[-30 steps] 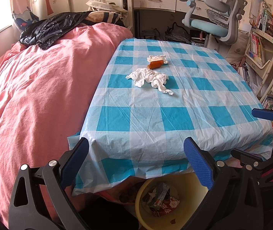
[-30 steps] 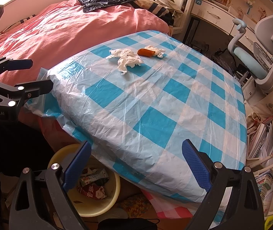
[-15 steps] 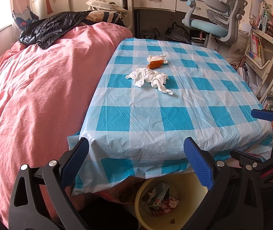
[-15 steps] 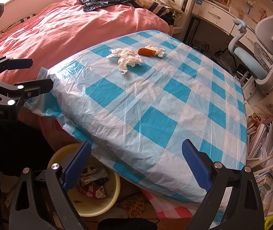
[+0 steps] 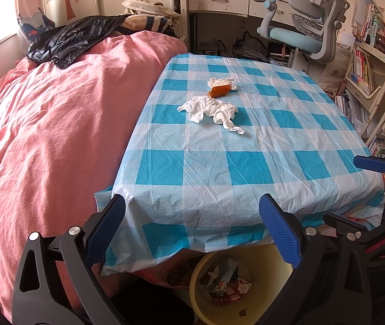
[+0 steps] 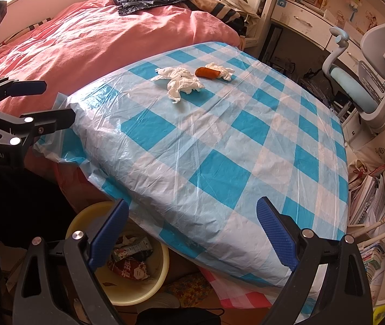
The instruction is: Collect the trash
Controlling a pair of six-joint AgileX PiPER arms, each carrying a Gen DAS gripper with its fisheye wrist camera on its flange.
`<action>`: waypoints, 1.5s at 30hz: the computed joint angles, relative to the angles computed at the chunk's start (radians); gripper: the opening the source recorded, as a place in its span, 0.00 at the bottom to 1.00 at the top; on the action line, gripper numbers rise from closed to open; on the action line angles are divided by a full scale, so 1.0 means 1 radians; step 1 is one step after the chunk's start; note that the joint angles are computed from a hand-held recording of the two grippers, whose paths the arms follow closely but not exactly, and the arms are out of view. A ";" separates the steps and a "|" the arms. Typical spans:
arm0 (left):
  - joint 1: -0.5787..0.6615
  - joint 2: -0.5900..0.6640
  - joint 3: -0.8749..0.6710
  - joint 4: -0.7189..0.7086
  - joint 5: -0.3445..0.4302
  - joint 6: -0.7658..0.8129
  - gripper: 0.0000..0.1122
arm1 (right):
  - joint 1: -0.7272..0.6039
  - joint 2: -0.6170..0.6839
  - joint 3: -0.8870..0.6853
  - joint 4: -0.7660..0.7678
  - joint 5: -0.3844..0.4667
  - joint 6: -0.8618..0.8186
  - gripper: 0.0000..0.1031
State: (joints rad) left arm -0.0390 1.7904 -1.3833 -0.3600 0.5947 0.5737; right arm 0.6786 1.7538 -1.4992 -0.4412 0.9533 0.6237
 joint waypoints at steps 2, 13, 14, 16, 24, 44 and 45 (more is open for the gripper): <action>0.000 0.000 0.000 0.000 0.000 0.000 0.85 | 0.000 0.000 -0.002 0.000 0.001 0.000 0.89; 0.000 0.000 -0.001 0.002 0.002 -0.002 0.85 | 0.001 0.002 -0.004 0.000 0.003 -0.001 0.89; 0.000 0.000 -0.001 0.002 0.002 -0.002 0.85 | 0.001 0.002 -0.004 0.000 0.003 -0.001 0.89; 0.000 0.001 -0.003 0.001 0.003 -0.002 0.85 | 0.001 0.003 -0.005 0.000 0.003 -0.001 0.89; 0.002 0.003 -0.006 0.000 0.006 0.000 0.85 | 0.004 0.004 -0.004 -0.003 0.003 0.001 0.89; 0.098 0.283 -0.533 0.030 0.316 -0.237 0.85 | 0.002 0.120 -0.172 0.018 -0.050 -0.107 0.89; 0.092 0.313 -0.583 0.045 0.331 -0.260 0.85 | -0.008 0.136 -0.194 0.027 -0.058 -0.115 0.89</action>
